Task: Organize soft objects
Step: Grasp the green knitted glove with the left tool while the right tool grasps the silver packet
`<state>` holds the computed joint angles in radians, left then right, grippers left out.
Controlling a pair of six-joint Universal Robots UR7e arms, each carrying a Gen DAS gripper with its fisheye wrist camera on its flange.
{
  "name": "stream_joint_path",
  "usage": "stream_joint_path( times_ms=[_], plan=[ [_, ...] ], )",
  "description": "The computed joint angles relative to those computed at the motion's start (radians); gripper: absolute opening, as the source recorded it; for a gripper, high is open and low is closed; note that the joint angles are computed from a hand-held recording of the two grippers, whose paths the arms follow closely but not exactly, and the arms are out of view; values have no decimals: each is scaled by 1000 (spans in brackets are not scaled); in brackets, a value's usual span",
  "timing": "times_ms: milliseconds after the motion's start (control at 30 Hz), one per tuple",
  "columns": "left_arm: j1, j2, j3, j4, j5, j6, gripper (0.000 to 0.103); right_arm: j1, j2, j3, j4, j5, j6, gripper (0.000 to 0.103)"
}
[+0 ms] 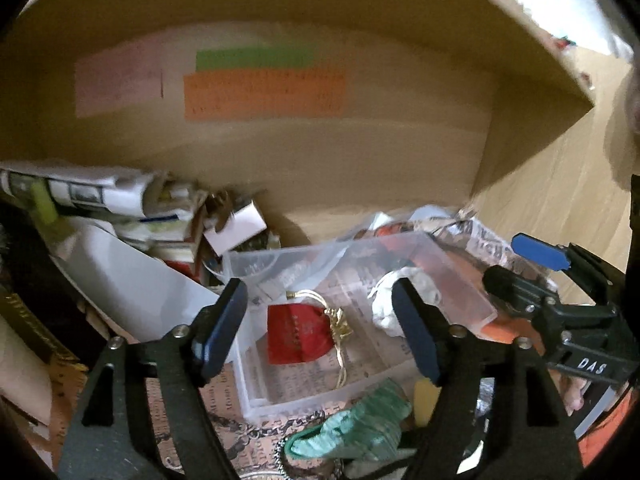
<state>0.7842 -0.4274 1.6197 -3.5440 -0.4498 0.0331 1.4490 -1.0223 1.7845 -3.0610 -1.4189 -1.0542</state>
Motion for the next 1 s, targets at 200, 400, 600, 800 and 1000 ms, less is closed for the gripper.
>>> stream_joint_path(
  times_ms=[200, 400, 600, 800, 1000],
  plan=[
    [-38, -11, 69, -96, 21, 26, 89, -27, -61, 66, -39, 49, -32, 73],
    [-41, -22, 132, -29, 9, -81, 89, -58, -90, 126, -85, 41, -61, 79],
    [-21, -29, 172, 74, -41, -221, 89, -86, -99, 152, -72, -14, -68, 79],
    [2, -28, 186, 157, -92, -316, 89, -111, -93, 157, -40, -73, -49, 79],
    [29, -15, 165, 242, -142, -364, 89, -126, -71, 137, 11, -146, -25, 79]
  ],
)
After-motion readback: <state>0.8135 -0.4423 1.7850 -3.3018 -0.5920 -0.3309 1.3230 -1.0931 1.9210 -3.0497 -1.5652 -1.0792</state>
